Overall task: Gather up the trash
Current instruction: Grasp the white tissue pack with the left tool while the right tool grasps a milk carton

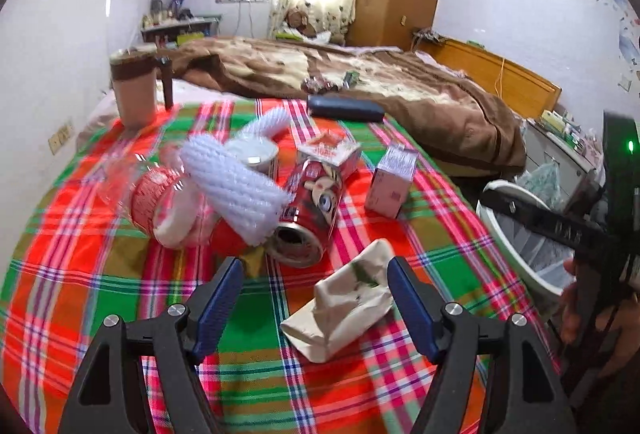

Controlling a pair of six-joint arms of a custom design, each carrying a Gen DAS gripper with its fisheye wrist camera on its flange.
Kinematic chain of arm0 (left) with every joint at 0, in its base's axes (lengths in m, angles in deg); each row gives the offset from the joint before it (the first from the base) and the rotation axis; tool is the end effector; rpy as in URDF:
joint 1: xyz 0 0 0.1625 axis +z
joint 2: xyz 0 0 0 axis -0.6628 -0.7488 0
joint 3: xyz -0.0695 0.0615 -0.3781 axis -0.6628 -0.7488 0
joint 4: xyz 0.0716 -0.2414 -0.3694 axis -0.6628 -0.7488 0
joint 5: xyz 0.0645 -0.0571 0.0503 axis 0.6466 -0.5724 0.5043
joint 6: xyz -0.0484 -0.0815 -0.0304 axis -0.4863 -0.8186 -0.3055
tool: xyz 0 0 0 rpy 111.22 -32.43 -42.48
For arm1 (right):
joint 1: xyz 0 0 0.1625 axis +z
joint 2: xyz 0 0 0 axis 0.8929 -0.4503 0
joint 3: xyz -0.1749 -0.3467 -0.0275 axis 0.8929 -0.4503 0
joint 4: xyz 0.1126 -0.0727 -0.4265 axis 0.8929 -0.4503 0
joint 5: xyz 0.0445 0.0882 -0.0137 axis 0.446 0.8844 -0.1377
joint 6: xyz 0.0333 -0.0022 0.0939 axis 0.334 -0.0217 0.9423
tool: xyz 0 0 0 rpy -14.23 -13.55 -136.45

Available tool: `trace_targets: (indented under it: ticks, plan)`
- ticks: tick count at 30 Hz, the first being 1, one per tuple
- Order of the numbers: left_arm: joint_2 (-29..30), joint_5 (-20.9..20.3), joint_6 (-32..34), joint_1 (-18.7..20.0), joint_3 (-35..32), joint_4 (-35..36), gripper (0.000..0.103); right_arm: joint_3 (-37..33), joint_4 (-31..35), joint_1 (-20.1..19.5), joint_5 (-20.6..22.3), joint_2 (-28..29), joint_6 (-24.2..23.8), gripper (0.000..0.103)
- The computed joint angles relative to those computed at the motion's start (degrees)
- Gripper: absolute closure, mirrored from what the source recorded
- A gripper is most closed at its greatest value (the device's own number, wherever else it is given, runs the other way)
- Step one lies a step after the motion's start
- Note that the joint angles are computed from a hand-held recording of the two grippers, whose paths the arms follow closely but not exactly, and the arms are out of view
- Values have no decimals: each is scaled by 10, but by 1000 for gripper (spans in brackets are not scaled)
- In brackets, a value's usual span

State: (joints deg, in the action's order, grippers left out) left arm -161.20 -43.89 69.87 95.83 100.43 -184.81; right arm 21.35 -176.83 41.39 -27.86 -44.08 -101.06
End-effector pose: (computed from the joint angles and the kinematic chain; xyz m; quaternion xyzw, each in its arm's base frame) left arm -0.0251 -0.4204 0.2092 -0.0415 0.8117 -0.4622 0.3547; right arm 0.2663 -0.5607 -0.0161 0.3578 -0.8994 0.2220 0.1172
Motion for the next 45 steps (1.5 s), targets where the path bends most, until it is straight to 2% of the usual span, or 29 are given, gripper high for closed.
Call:
trace_targets:
  ticks: [2, 5, 7, 9, 12, 14, 15, 18, 20, 22, 24, 26, 27, 30, 33, 36, 41, 45]
  plan:
    - [7, -7, 14, 9, -4, -7, 29, -7, 8, 3, 3, 5, 8, 48]
    - [14, -57, 41, 33, -15, -16, 29, -24, 27, 9, 10, 18, 21, 48]
    - [19, -60, 39, 38, -20, -10, 29, -32, 36, 10, 20, 25, 23, 47]
    - [28, -67, 60, 39, -22, -21, 29, -43, 51, 15, 12, 33, 28, 44]
    - [31, -89, 63, 47, -27, -11, 30, -51, 68, 19, 21, 38, 33, 42]
    - [32, -105, 59, 54, -30, -2, 39, -58, 77, 21, 24, 42, 31, 42]
    - [31, -110, 57, 56, -29, -3, 46, -62, 86, 22, 25, 45, 28, 42]
    - [24, -149, 57, 65, -26, -12, 63, -77, 105, 26, 11, 50, 30, 42]
    - [25, -142, 57, 59, -24, -7, 65, -80, 113, 27, 6, 50, 30, 42]
    - [26, -129, 55, 51, -20, -9, 74, -83, 116, 29, 3, 49, 30, 42]
    - [22, -107, 36, 43, -13, -4, 82, -92, 146, 29, 10, 45, 41, 42]
    - [12, -94, 12, 37, 1, -21, 84, -100, 176, 28, 15, 42, 57, 42]
    - [9, -85, 0, 34, 6, -25, 84, -105, 189, 29, 16, 43, 70, 42]
    - [9, -48, -38, 25, 17, -30, 84, -110, 164, 41, -5, 56, 70, 42]
    - [4, -34, -73, 20, 28, -33, 84, -122, 155, 45, -15, 73, 86, 42]
    - [2, -33, -82, 21, 29, -31, 83, -136, 145, 43, -9, 89, 125, 42]
    - [3, -36, -94, 24, 27, -34, 82, -164, 146, 49, -47, 114, 174, 42]
    - [4, -33, -104, 25, 26, -26, 76, -177, 158, 53, -78, 128, 169, 41]
